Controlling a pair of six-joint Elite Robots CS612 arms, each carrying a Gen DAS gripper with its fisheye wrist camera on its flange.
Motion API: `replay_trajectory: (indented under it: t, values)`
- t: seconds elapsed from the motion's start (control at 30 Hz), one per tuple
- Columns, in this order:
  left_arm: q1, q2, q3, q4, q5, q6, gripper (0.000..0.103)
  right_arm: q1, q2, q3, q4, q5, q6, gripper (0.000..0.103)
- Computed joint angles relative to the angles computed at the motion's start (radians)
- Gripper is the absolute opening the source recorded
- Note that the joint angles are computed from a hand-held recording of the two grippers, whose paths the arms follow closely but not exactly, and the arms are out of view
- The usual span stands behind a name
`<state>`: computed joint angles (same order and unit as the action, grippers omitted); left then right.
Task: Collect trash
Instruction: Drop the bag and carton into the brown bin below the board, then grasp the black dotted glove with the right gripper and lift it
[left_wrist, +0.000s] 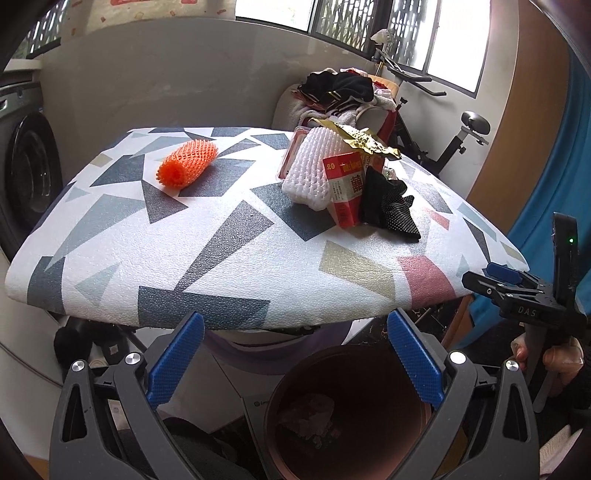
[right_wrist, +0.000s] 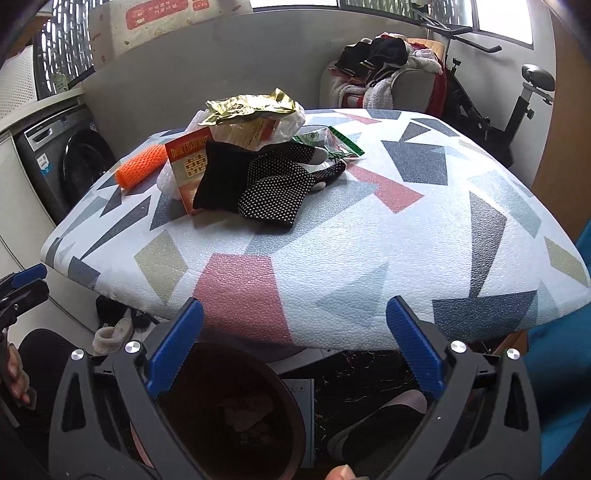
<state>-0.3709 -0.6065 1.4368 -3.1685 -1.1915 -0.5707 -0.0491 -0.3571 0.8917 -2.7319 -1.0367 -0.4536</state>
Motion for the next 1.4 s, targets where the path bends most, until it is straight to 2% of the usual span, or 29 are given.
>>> replay_trajectory:
  t: [0.1, 0.33, 0.53, 0.63, 0.73, 0.83, 0.93, 0.97, 1.0, 1.03, 1.07, 1.23, 1.27, 1.33, 1.4]
  values:
    - [0.000, 0.000, -0.001, 0.000, 0.001, 0.004, 0.097, 0.001, 0.004, -0.005, -0.012, -0.018, 0.007, 0.097]
    - [0.000, 0.001, 0.000, -0.007, 0.015, -0.012, 0.097, -0.011, 0.012, -0.021, 0.007, 0.076, 0.014, 0.097]
    - [0.004, 0.001, 0.003, -0.021, 0.007, -0.026, 0.097, -0.016, 0.031, -0.068, 0.036, 0.105, 0.075, 0.097]
    - [0.007, 0.004, -0.003, -0.016, 0.001, -0.035, 0.097, -0.011, 0.055, -0.127, 0.060, 0.079, 0.093, 0.097]
    - [0.009, 0.009, -0.010, -0.014, -0.005, -0.042, 0.097, 0.002, 0.092, -0.215, 0.125, 0.058, 0.052, 0.097]
    - [0.011, 0.015, -0.024, 0.000, -0.017, -0.037, 0.097, 0.028, 0.134, -0.308, 0.157, -0.029, 0.017, 0.097]
    - [0.011, 0.022, -0.040, 0.022, -0.021, -0.023, 0.097, 0.037, 0.200, -0.444, 0.245, 0.020, 0.015, 0.096]
    - [0.011, 0.023, -0.044, 0.025, -0.023, -0.017, 0.097, 0.041, 0.224, -0.497, 0.292, 0.035, 0.003, 0.093]
    - [0.011, 0.025, -0.047, 0.029, -0.024, -0.013, 0.097, 0.047, 0.251, -0.555, 0.348, 0.038, -0.017, 0.080]
    - [0.011, 0.026, -0.050, 0.032, -0.027, -0.011, 0.097, 0.054, 0.277, -0.613, 0.400, 0.028, -0.036, 0.072]
    - [0.011, 0.028, -0.053, 0.035, -0.029, -0.009, 0.097, 0.059, 0.297, -0.655, 0.432, 0.023, -0.052, 0.070]
    - [0.013, 0.030, -0.057, 0.041, -0.036, -0.013, 0.097, 0.073, 0.346, -0.747, 0.471, 0.007, -0.055, 0.048]
    - [0.014, 0.031, -0.058, 0.040, -0.037, -0.017, 0.097, 0.073, 0.352, -0.761, 0.487, 0.011, -0.055, 0.045]
    - [0.015, 0.030, -0.056, 0.035, -0.039, -0.024, 0.097, 0.076, 0.330, -0.717, 0.469, -0.011, -0.074, 0.020]
    - [0.016, 0.030, -0.055, 0.027, -0.038, -0.028, 0.097, 0.073, 0.298, -0.654, 0.442, -0.006, -0.088, 0.011]
